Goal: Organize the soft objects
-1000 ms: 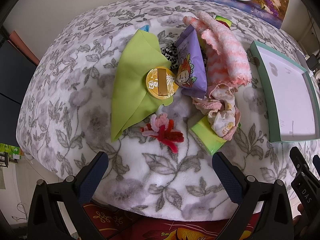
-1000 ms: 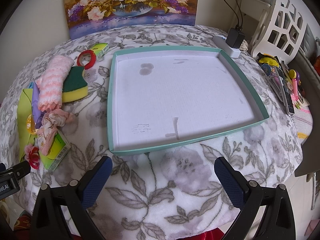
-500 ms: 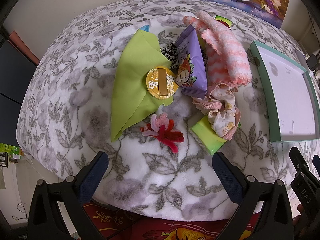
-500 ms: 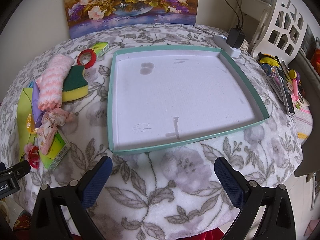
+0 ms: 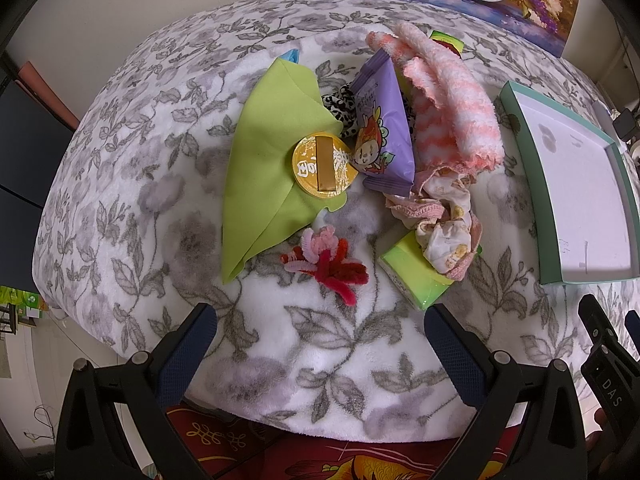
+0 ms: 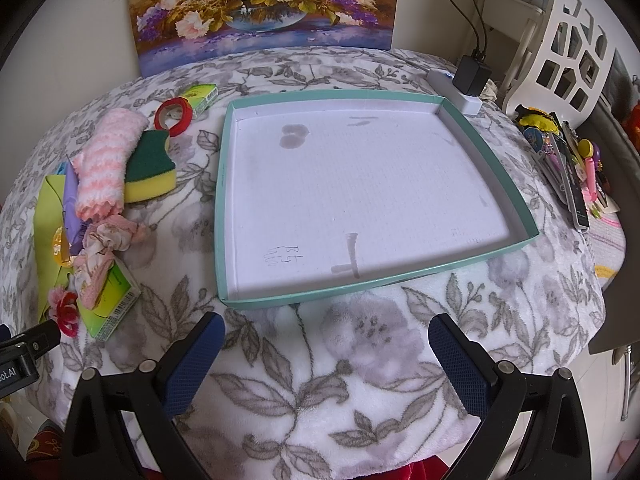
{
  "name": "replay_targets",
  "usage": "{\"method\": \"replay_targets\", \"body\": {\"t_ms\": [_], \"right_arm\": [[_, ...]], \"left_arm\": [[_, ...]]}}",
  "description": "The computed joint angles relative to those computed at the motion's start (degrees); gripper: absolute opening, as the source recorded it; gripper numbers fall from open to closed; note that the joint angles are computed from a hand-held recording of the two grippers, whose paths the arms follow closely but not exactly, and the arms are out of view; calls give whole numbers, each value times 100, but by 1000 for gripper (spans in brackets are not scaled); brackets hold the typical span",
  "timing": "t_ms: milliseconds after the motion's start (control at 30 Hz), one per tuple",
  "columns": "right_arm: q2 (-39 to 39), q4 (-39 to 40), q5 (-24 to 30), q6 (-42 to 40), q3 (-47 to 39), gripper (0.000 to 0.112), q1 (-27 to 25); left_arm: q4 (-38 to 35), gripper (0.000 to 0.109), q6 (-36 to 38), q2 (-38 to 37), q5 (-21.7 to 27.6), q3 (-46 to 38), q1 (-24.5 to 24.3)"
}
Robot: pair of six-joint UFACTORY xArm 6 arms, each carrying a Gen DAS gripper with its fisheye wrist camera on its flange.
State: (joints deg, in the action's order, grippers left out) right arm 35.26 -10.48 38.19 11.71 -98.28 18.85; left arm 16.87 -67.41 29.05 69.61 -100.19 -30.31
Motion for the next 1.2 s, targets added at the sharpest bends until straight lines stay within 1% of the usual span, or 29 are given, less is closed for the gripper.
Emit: {"method": "replay_targets", "body": {"t_ms": [833,900,933,967,1000,1033,1067,1100,1200], "right_arm": [[6,-2,11,-1,-5,103,6],[-3,21,-1,-16,14,103,-2],[-9,41,-31,-29,30,103,-6],[-41,104,-119,-69,84,103,-13],[-89,206,-265,-141,169,103,-18],[-114,352,-430,-218,203,103,16],[-139,498,-521,-340,234,103,30],[-133,632,-548,-469,223,103,39],[-113,1227,-688,-946,238,103,154]], "left_arm": [[6,103,-28,-17,-22,24,5],[41,103,-147,-111,-131,174,9],[104,103,-370,-270,-298,401,36],[200,103,-632,-435,-422,624,66],[212,103,-654,-456,-437,653,67],[352,103,-890,-592,-500,830,85],[398,103,-969,-646,-528,899,94],[467,103,-1232,-843,-718,1199,151],[397,103,-1480,-1038,-980,1560,246]]}}
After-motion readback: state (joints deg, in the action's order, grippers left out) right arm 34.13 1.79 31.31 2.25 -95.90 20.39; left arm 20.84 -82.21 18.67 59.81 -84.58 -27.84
